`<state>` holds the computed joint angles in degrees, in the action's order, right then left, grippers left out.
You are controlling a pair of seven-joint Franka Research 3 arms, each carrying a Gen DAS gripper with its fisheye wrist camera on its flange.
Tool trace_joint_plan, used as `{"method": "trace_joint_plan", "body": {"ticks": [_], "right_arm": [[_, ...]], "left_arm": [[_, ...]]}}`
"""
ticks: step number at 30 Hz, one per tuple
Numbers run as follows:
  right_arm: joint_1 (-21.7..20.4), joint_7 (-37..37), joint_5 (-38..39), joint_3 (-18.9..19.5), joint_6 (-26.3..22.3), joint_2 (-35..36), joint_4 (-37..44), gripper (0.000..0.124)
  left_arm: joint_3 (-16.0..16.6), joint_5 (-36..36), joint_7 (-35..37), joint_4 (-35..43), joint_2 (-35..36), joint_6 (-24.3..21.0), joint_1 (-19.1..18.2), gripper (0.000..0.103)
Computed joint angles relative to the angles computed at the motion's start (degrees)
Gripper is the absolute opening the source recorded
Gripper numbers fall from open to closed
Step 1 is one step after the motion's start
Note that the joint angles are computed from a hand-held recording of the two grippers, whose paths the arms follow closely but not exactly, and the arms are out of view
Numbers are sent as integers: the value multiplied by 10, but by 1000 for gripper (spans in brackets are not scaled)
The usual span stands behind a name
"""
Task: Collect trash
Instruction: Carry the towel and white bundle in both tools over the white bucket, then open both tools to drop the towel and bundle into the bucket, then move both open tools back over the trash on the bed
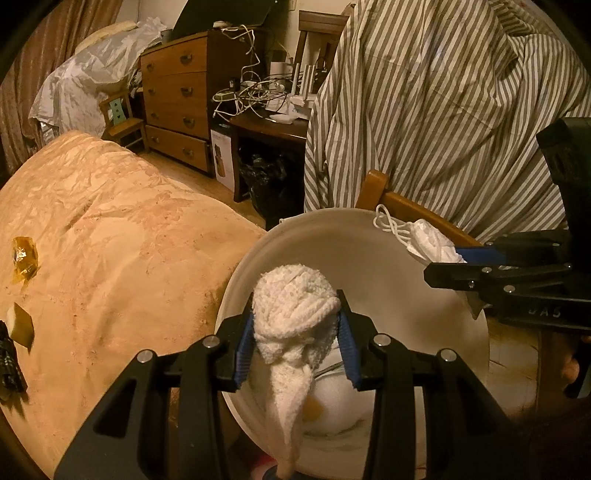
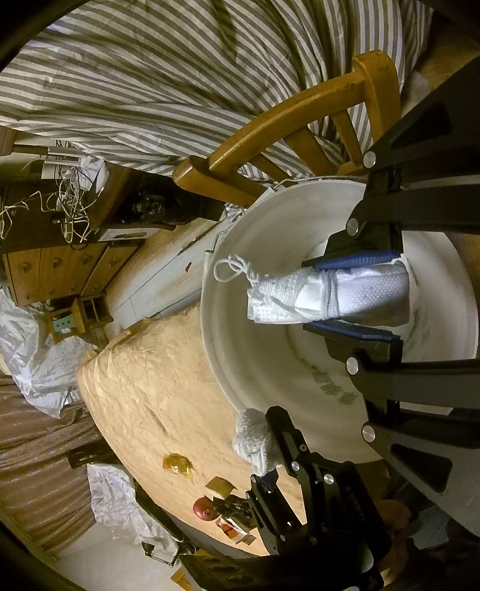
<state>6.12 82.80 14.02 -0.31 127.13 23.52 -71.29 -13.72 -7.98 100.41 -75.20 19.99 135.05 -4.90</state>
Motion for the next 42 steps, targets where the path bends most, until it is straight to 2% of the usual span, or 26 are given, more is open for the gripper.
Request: {"method": "trace_joint_plan", "body": {"ticks": [3, 4, 15, 18, 22, 27, 31, 33, 36, 40, 42], "right_arm": [[1, 5, -2, -2, 5, -1, -1, 35], [0, 6, 0, -2, 9, -3, -4, 41], [-5, 1, 16, 3, 30, -13, -18, 44], [1, -6, 14, 4, 49, -27, -38, 46], [14, -26, 19, 12, 105, -64, -90, 55], [40, -73, 53, 37, 205, -111, -165, 71], [64, -112, 91, 59, 241, -114, -182, 78], [80, -128, 107, 71, 244, -99, -170, 80], [102, -126, 111, 79, 224, -63, -130, 80], [134, -105, 99, 86, 191, -1, -51, 80], [147, -97, 91, 89, 176, 27, -12, 80]], "left_arm": [[5, 11, -12, -13, -8, 19, -4, 69], [6, 15, -14, -18, -11, 26, -4, 71], [4, 16, -8, -27, -18, 31, 0, 72], [4, 9, -1, -43, -31, 40, 6, 72], [10, -14, 15, -95, -68, 68, 24, 72], [35, -28, 29, -181, -127, 113, 47, 74], [64, -55, 41, -231, -164, 127, 74, 75], [79, -59, 37, -247, -176, 130, 87, 75], [105, -65, 7, -256, -183, 134, 112, 75], [130, -68, -22, -210, -144, 114, 154, 75], [131, -75, -25, -172, -115, 94, 177, 75]]}}
